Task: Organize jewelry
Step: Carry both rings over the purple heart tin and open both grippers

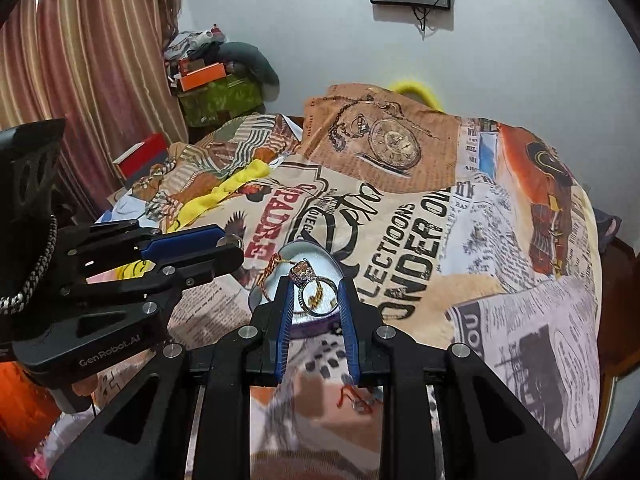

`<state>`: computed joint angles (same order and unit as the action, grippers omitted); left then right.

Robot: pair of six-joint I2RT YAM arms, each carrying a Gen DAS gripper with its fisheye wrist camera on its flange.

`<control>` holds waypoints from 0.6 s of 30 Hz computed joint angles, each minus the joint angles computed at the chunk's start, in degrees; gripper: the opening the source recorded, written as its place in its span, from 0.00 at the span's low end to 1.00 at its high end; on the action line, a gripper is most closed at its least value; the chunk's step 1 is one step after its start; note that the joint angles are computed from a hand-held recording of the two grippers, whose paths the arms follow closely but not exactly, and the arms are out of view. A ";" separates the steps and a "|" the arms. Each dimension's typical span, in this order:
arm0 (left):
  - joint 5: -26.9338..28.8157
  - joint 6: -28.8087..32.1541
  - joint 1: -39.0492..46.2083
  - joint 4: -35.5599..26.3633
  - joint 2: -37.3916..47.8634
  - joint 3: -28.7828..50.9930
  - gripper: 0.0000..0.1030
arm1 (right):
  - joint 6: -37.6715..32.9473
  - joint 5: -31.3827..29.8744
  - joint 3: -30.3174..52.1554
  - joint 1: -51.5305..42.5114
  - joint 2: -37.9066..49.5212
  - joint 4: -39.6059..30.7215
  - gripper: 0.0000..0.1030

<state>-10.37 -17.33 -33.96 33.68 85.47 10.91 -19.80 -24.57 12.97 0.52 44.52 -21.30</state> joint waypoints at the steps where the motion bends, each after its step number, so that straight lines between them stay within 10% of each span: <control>1: 0.33 0.13 0.50 0.81 1.17 0.11 0.20 | 0.73 0.61 -0.01 0.96 1.91 1.87 0.20; 18: 7.95 1.86 6.35 10.64 22.06 5.63 0.20 | 4.45 3.50 5.70 6.15 31.86 16.75 0.20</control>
